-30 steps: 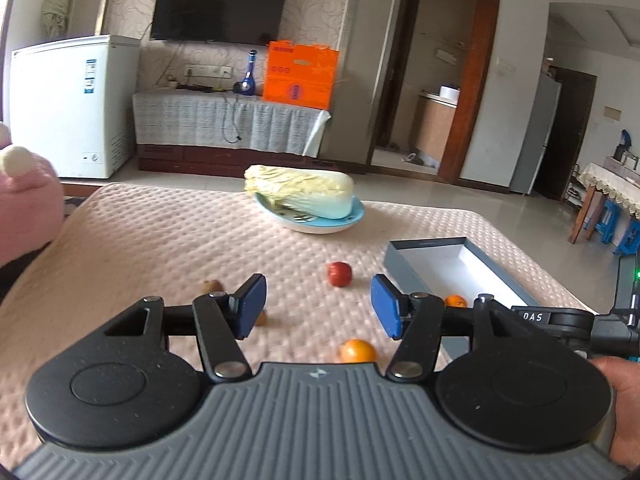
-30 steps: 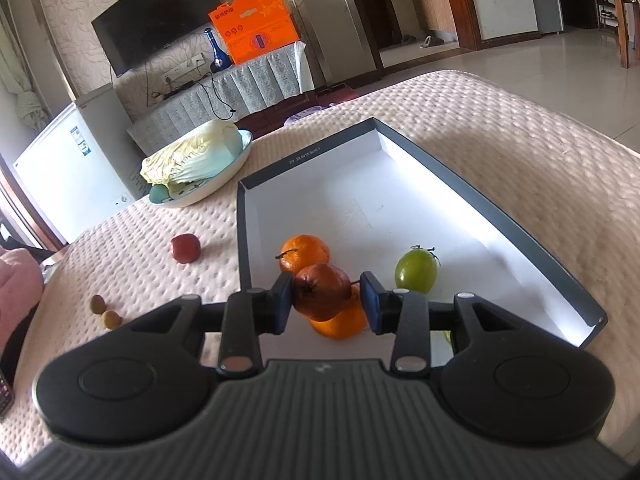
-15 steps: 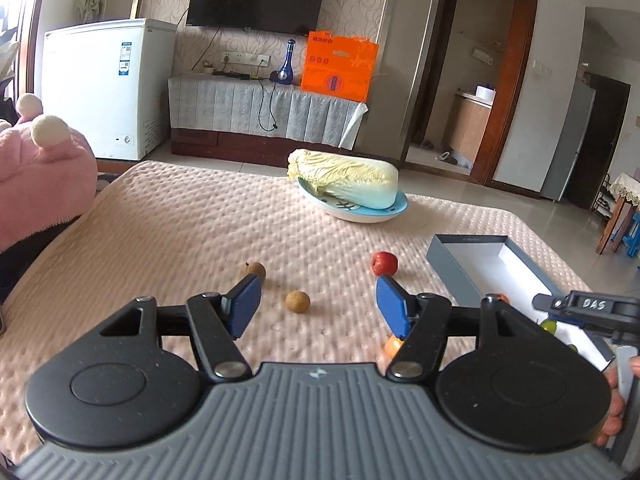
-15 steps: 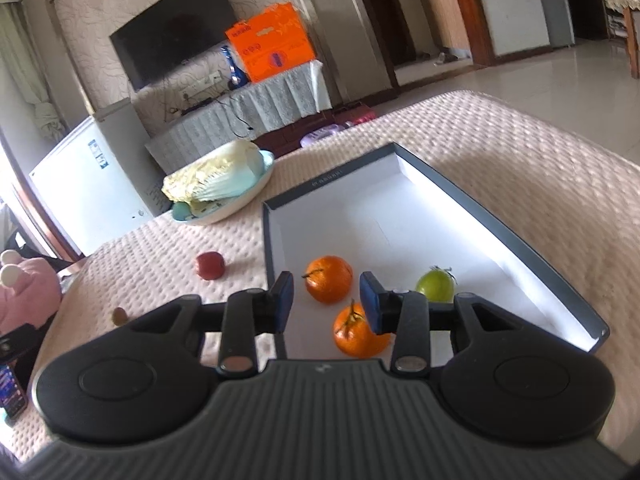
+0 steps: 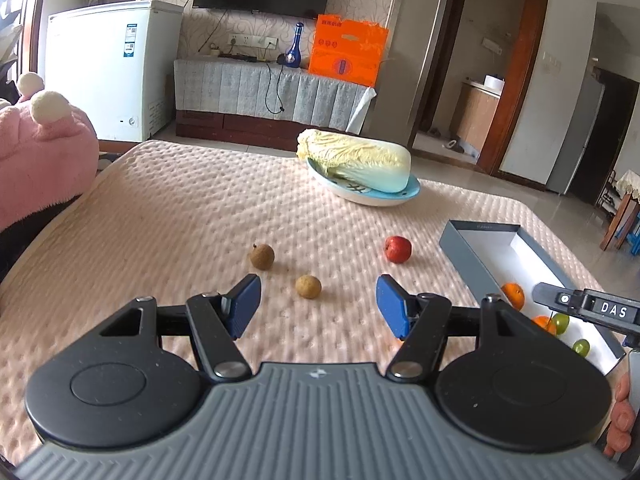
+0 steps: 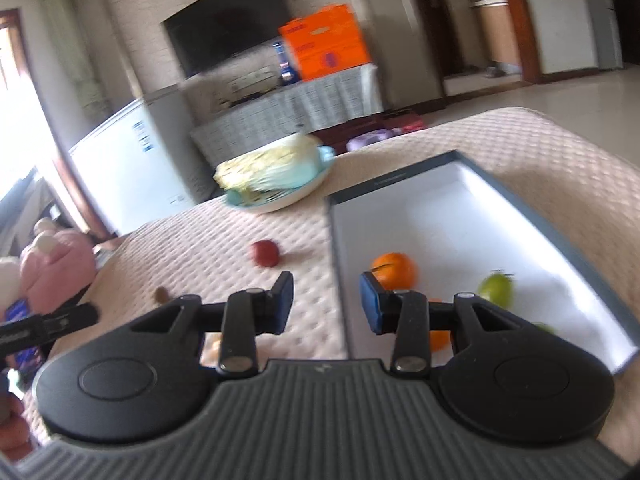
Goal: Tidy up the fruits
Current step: 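Withdraw both open grippers from the box back over the bed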
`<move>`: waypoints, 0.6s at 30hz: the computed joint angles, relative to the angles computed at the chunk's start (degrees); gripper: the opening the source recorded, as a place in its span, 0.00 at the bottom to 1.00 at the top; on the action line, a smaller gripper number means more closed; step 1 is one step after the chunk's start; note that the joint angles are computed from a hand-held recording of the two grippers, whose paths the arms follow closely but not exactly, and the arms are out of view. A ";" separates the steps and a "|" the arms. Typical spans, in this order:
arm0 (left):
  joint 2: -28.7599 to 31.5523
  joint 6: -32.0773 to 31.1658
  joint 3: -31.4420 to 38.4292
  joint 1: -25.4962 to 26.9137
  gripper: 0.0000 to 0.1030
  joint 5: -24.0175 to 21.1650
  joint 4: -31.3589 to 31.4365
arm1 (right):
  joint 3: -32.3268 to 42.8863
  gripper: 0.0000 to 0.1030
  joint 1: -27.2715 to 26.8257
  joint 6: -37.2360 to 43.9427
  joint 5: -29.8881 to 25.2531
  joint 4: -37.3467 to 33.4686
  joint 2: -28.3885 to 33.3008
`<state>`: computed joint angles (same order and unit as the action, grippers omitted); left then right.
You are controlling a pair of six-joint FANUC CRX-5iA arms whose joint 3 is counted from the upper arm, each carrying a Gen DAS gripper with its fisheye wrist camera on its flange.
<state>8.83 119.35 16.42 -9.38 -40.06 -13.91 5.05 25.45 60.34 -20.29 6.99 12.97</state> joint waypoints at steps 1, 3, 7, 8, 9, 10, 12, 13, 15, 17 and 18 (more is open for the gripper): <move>0.06 0.04 0.07 -0.02 0.67 -0.03 -0.11 | 0.63 0.39 0.09 3.01 -0.13 -2.16 0.05; 0.20 0.11 0.16 -0.04 0.67 -0.13 -0.25 | 2.54 0.39 0.17 10.07 -1.22 -7.50 0.34; 0.53 -0.39 0.37 0.07 0.67 -0.06 -0.03 | 5.49 0.39 0.70 17.34 -4.27 -12.43 1.11; 0.50 -0.49 0.30 0.13 0.67 0.23 0.11 | 5.73 0.39 0.90 17.99 -4.52 -12.47 1.18; 0.38 -0.67 0.03 0.25 0.67 0.72 0.48 | 5.89 0.39 1.12 18.53 -4.75 -13.02 1.09; 0.23 -0.92 -0.35 0.40 0.67 1.44 0.92 | 6.36 0.39 0.91 20.15 -5.37 -14.83 0.98; 0.26 -1.13 -0.48 0.47 0.69 2.09 1.09 | 7.25 0.39 0.72 23.35 -6.50 -17.85 0.85; 0.45 -1.08 -0.24 0.46 0.70 1.99 1.01 | 7.25 0.39 0.72 24.83 -6.86 -18.67 0.65; 0.83 -1.20 0.12 0.55 0.70 1.85 1.32 | 7.02 0.39 1.21 25.72 -7.19 -17.77 0.61; 1.08 -1.33 0.35 0.58 0.70 1.76 1.61 | 7.71 0.39 1.29 26.48 -8.23 -18.14 1.01; 1.15 -1.53 0.32 0.62 0.70 1.89 1.87 | 8.16 0.39 1.27 26.75 -8.78 -18.63 1.21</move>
<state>9.98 117.82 16.74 -8.76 -38.17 -12.04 13.21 26.72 87.09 -29.07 -11.64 14.18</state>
